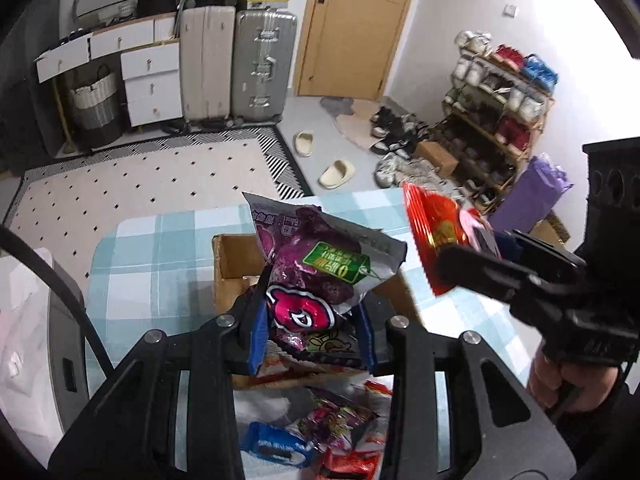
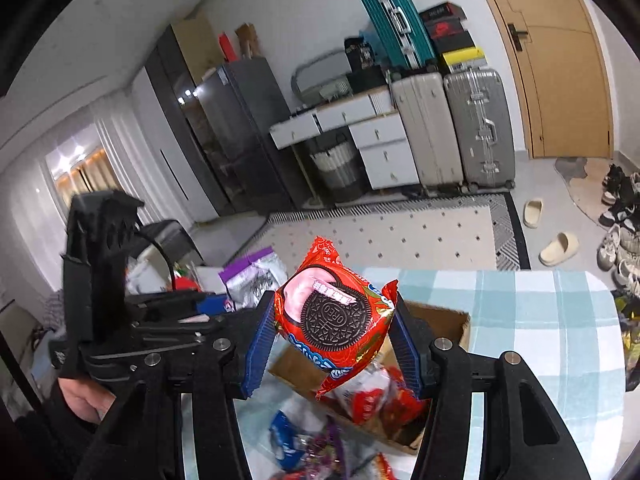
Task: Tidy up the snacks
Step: 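Carry both packets over the box and open both grippers inside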
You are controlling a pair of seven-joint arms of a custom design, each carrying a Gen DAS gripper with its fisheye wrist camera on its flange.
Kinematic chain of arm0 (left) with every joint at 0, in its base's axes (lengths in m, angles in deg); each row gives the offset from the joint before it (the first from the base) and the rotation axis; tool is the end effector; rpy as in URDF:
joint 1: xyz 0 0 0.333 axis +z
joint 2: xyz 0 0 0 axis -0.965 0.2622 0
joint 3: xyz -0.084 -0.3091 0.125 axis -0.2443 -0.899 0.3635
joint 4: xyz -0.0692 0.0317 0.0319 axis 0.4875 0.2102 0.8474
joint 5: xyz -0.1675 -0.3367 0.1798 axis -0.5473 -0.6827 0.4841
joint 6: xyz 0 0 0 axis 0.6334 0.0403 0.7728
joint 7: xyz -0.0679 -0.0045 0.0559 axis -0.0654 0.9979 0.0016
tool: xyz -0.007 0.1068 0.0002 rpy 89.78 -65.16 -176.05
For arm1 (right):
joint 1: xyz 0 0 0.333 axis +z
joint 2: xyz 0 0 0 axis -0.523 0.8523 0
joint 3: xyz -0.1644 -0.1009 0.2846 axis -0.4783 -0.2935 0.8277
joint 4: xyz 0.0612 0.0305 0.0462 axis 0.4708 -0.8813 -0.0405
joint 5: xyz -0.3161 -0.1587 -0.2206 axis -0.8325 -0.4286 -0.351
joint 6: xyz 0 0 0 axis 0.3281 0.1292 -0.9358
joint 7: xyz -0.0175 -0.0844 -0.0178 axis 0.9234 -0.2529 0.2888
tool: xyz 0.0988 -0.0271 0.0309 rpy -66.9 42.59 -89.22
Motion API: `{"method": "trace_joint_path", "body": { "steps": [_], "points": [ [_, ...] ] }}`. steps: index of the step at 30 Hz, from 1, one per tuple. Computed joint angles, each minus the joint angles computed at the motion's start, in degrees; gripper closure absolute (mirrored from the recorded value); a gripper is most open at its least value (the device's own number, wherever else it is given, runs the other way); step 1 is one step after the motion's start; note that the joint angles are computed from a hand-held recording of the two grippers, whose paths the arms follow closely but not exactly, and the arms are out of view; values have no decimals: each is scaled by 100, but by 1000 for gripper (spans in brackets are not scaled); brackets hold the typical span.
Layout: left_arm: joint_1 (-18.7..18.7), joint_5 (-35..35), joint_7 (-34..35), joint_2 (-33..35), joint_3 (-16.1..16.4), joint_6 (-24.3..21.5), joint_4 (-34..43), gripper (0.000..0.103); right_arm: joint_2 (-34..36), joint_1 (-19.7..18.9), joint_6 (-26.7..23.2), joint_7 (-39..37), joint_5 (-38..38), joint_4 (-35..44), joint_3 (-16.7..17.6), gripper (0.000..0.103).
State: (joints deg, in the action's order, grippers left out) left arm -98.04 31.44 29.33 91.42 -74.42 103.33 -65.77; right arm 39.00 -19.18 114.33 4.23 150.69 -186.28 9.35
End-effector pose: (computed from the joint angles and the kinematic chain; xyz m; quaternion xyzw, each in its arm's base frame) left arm 0.6456 -0.3928 0.5301 -0.6086 0.7017 -0.3344 0.1594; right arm 0.6250 0.1637 0.5300 -0.7144 0.5079 -0.0784 0.4749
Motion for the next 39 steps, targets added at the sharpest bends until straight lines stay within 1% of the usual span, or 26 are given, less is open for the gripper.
{"method": "trace_joint_path", "body": {
  "steps": [3,4,5,7,10,13,14,22,24,28,30,31,33,35,36,37,38,39],
  "points": [
    [70,-119,135,343,-31,126,164,70,271,-32,-58,162,-196,117,0,49],
    [-2,-52,29,422,62,201,142,70,364,-55,-86,218,-271,152,9,49],
    [7,-79,66,513,60,220,194,70,432,-82,-99,254,-309,183,31,49],
    [82,-246,197,634,-23,310,144,70,588,-130,-115,331,-414,243,71,49],
    [84,-381,339,865,-13,289,266,70,757,-196,-97,420,-593,281,140,49],
    [-82,-267,314,1177,171,106,586,70,924,-238,-60,561,-860,358,203,49],
    [-128,-232,273,1216,212,128,583,70,968,-266,-81,592,-908,383,232,49],
    [-196,-260,340,1625,231,23,926,70,1275,-375,-98,898,-1297,517,392,48],
    [-238,-237,306,1666,277,17,967,70,1305,-392,-87,958,-1384,521,419,48],
    [-206,-332,371,1731,203,13,1016,70,1346,-445,-72,1011,-1455,525,479,48],
    [-290,-269,308,1770,289,-54,1073,70,1367,-452,-49,1044,-1499,529,489,48],
    [-280,-282,304,1763,276,-46,1055,69,1340,-449,-13,1066,-1517,493,496,47],
    [-250,-330,337,1772,227,-73,1051,66,1350,-453,8,1129,-1550,490,499,47],
    [-285,-303,403,1817,238,-324,1168,61,1341,-455,48,1181,-1588,472,500,46],
    [-361,-217,370,1843,308,-442,1239,57,1336,-456,76,1202,-1613,460,498,43],
    [-496,-56,221,1860,457,-539,1297,55,1320,-457,136,1212,-1623,434,500,39],
    [-533,23,136,1841,494,-527,1274,52,1310,-468,159,1207,-1619,422,512,37],
    [-507,34,104,1812,459,-453,1222,50,1296,-497,166,1157,-1570,406,538,34]
  ]
}}
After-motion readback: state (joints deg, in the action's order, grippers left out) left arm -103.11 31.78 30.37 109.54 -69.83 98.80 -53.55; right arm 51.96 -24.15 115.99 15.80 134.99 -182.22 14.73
